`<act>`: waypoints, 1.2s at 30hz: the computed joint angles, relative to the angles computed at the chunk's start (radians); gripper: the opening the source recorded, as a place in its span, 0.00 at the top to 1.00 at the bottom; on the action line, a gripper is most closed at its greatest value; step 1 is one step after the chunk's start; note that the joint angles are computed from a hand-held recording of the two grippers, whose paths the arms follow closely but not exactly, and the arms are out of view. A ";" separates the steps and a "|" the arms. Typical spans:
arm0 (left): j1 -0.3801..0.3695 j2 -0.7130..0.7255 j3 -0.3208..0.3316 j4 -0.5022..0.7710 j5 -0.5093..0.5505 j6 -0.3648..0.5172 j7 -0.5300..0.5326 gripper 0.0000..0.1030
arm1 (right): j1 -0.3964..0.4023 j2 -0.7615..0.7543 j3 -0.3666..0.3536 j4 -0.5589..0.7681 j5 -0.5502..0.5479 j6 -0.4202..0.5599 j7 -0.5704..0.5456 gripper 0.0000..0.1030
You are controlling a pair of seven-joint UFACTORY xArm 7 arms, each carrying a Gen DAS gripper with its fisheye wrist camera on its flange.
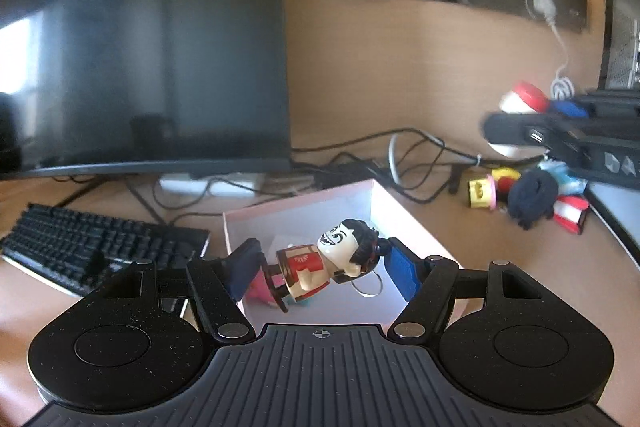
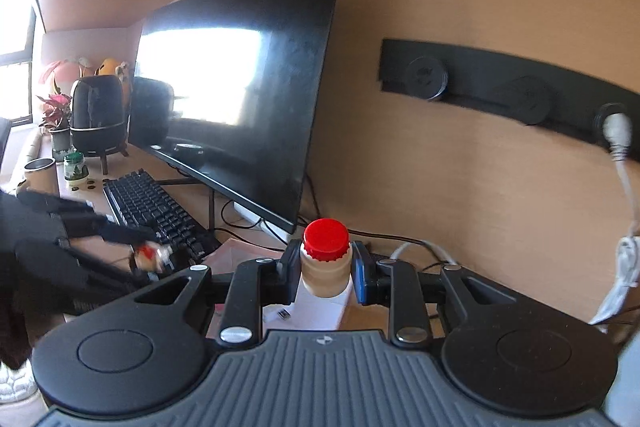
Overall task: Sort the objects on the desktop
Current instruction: 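Drop the figurine and bottle into the pink box with both grippers, then grasp the yellow-and-pink toy with the right gripper and lift it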
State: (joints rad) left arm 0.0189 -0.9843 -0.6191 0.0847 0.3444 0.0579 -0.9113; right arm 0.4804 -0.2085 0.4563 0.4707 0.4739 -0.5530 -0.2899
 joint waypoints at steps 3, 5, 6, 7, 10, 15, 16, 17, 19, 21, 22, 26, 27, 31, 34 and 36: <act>0.109 0.104 -0.001 0.002 0.010 -0.132 0.042 0.28 | -0.001 0.123 0.011 0.110 0.054 -0.004 -0.047 0.76; 0.141 0.194 0.025 0.017 0.001 -0.176 0.095 0.25 | 0.020 0.203 0.001 0.181 0.111 -0.010 -0.088 0.74; 0.131 0.220 0.050 0.017 -0.005 -0.180 0.122 0.23 | 0.032 0.228 -0.011 0.197 0.106 -0.017 -0.072 0.72; 0.125 0.230 0.061 0.012 -0.012 -0.184 0.140 0.21 | 0.042 0.251 -0.025 0.215 0.107 -0.016 -0.060 0.62; 0.078 0.214 0.088 -0.022 -0.037 -0.177 0.185 0.11 | 0.089 0.298 -0.062 0.233 0.179 -0.059 -0.075 0.44; -0.134 0.225 0.242 -0.061 -0.091 -0.116 0.275 0.09 | 0.141 0.284 -0.135 0.155 0.284 -0.088 -0.052 0.34; -0.170 0.224 0.258 -0.066 -0.105 -0.105 0.280 0.08 | 0.151 0.282 -0.149 0.142 0.319 -0.086 -0.063 0.33; -0.200 0.221 0.265 -0.071 -0.120 -0.096 0.279 0.08 | 0.159 0.276 -0.159 0.122 0.353 -0.086 -0.073 0.33; -0.239 0.231 0.266 -0.069 -0.141 -0.090 0.273 0.07 | 0.169 0.271 -0.169 0.083 0.413 -0.104 -0.101 0.31; -0.273 0.236 0.260 -0.071 -0.157 -0.084 0.263 0.07 | 0.170 0.287 -0.177 0.053 0.452 -0.141 -0.127 0.28; -0.288 0.242 0.256 -0.070 -0.162 -0.080 0.258 0.07 | 0.167 0.305 -0.186 0.048 0.468 -0.159 -0.145 0.28; -0.340 0.238 0.241 -0.070 -0.173 -0.031 0.237 0.06 | 0.139 0.395 -0.233 0.084 0.452 -0.194 -0.180 0.32; -0.356 0.226 0.242 -0.075 -0.174 -0.011 0.231 0.05 | 0.137 0.431 -0.247 0.114 0.442 -0.207 -0.199 0.38; -0.396 0.185 0.257 -0.113 -0.179 0.059 0.200 0.04 | 0.163 0.615 -0.305 0.311 0.461 -0.254 -0.301 0.41; -0.443 0.077 0.301 -0.154 -0.187 0.164 0.181 0.04 | 0.214 0.749 -0.347 0.519 0.621 -0.228 -0.465 0.41; -0.463 -0.022 0.315 -0.179 -0.183 0.242 0.172 0.03 | 0.233 0.836 -0.360 0.663 0.751 -0.239 -0.599 0.41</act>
State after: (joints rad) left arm -0.4437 -1.0064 -0.3037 -0.0940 0.1619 0.3002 -0.7389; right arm 0.7139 0.6271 0.0961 1.1335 1.2244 -0.7925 -0.8890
